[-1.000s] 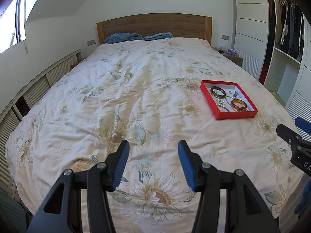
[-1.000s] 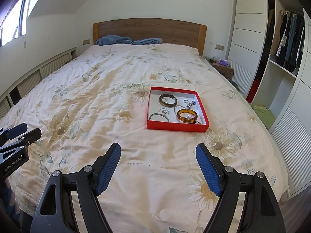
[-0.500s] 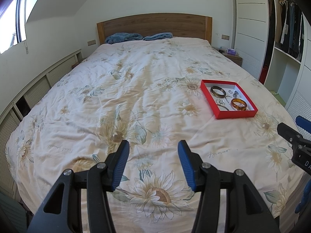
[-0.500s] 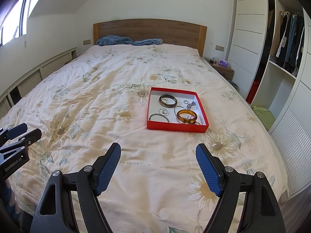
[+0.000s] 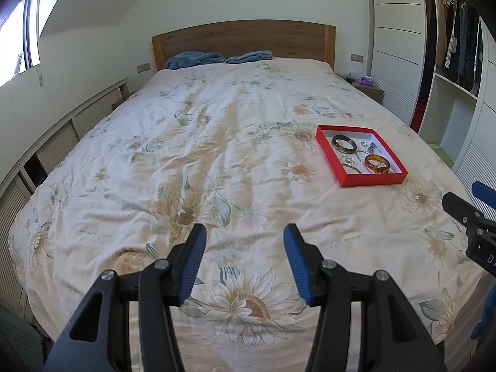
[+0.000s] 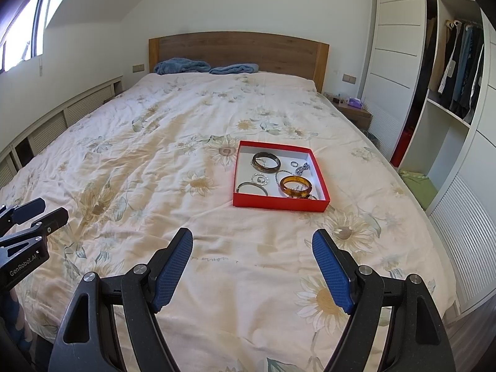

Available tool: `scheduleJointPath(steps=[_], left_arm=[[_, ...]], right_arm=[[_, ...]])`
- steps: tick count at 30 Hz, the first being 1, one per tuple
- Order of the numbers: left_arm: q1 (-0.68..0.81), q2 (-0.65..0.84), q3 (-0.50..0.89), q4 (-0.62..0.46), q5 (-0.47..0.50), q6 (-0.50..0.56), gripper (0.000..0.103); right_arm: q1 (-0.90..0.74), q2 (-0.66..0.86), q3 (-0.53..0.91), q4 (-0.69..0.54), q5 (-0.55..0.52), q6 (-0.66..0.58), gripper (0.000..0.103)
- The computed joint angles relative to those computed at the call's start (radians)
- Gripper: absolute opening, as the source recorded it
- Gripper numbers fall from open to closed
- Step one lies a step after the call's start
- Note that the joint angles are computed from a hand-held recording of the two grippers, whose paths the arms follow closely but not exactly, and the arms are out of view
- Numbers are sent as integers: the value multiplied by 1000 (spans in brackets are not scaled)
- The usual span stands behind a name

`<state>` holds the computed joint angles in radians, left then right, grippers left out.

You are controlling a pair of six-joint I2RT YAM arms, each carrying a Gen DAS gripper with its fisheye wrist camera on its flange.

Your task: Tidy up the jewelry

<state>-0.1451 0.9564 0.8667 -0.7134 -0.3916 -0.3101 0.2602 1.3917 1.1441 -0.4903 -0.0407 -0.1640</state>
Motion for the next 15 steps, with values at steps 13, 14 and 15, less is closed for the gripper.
scheduleJointPath(steps=[13, 14, 15], left_arm=[[-72, -11, 29, -49, -30, -37, 50], [-75, -13, 28, -50, -32, -38, 50], [-81, -15, 28, -53, -36, -42, 50]], right_arm=[[-23, -50, -6, -25, -10, -12, 79], [-24, -54, -6, -27, -11, -13, 79], [-25, -58, -8, -28, -13, -14, 80]])
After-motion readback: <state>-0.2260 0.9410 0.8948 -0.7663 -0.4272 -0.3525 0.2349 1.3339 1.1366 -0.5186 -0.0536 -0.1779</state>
